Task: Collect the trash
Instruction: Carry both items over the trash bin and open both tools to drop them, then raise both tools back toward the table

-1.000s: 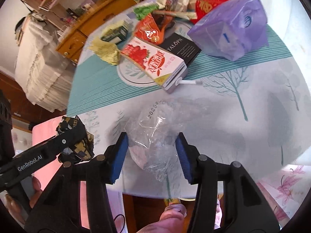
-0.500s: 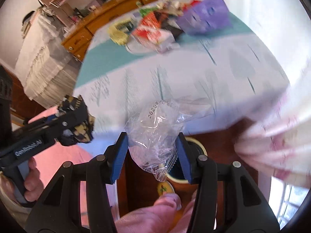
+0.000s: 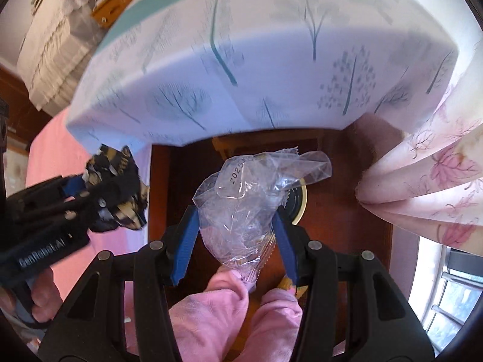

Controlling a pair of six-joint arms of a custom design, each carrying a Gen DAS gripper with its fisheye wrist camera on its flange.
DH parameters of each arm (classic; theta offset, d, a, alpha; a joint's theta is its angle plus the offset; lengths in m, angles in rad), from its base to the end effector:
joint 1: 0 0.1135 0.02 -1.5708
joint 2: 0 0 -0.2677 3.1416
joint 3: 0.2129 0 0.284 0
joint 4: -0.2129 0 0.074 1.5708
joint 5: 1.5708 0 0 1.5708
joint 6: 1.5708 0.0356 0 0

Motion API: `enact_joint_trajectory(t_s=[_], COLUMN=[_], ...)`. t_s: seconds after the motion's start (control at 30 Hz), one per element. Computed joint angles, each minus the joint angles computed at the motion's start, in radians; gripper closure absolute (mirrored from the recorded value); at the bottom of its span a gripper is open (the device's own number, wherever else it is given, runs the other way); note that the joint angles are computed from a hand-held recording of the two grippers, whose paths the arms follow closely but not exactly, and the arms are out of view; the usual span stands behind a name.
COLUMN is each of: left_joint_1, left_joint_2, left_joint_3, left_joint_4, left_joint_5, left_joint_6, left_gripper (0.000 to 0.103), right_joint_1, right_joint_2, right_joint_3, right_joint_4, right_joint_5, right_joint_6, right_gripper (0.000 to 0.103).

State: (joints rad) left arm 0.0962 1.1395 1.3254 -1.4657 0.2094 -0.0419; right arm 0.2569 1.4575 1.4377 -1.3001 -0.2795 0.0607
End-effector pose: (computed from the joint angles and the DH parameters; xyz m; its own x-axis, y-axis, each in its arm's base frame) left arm 0.2008 0.0119 0.3627 -0.9512 -0.1329 -0.2783 -0.0745 0.9746 -0.2110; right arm 0.2831 0.0845 0.3292 -0.9540 -0.1903 -0.2316 -0.2530 0.9255 0.2818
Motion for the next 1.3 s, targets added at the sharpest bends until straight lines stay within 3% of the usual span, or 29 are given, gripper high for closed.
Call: enact_joint_trajectory(t_s=[0.17, 0.37, 0.5, 0.6, 0.63, 0.77, 0.8, 0.83, 1.03, 1.13, 1.3], left_joint_1=[-0.03, 0.002, 0.05, 0.085, 0.103, 0.128, 0.131, 0.133, 0.123, 0.125, 0.094], left_joint_2=[-0.038, 0.028, 0.126, 0.156, 0.161, 0.188, 0.192, 0.195, 0.113, 0.045, -0.026], left_joint_3=[-0.219, -0.476, -0.555, -0.599, -0.61, -0.64, -0.649, -0.655, -0.659, -0.615, -0.431], left_joint_4=[0.197, 0.465, 0.589, 0.669, 0.686, 0.747, 0.762, 0.771, 0.738, 0.655, 0.442], left_joint_5=[-0.034, -0.026, -0.008, 0.02, 0.029, 0.026, 0.021, 0.016, -0.019, -0.029, -0.043], left_joint_6=[-0.064, -0.023, 0.009, 0.029, 0.044, 0.061, 0.061, 0.061, 0.032, 0.039, 0.034], left_gripper=[0.062, 0.058, 0.048, 0.021, 0.017, 0.017, 0.017, 0.017, 0.017, 0.017, 0.017], right_joint_1=[0.011, 0.004, -0.002, -0.021, -0.028, -0.013, -0.004, -0.004, 0.009, -0.007, -0.029], right_joint_2=[0.011, 0.065, 0.137, 0.193, 0.21, 0.28, 0.302, 0.324, 0.352, 0.302, 0.144], right_joint_3=[-0.172, -0.402, -0.5, -0.538, -0.549, -0.561, -0.55, -0.535, -0.512, -0.507, -0.502], right_joint_4=[0.158, 0.422, 0.575, 0.673, 0.708, 0.812, 0.823, 0.816, 0.837, 0.783, 0.671], right_joint_5=[0.011, 0.026, 0.012, -0.001, -0.009, -0.028, -0.031, -0.034, -0.031, -0.048, -0.019], right_joint_6=[-0.048, -0.038, -0.016, -0.001, 0.003, 0.03, 0.032, 0.023, 0.036, 0.046, 0.094], right_gripper=[0.056, 0.056, 0.055, 0.055, 0.054, 0.051, 0.038, 0.027, 0.025, 0.025, 0.025])
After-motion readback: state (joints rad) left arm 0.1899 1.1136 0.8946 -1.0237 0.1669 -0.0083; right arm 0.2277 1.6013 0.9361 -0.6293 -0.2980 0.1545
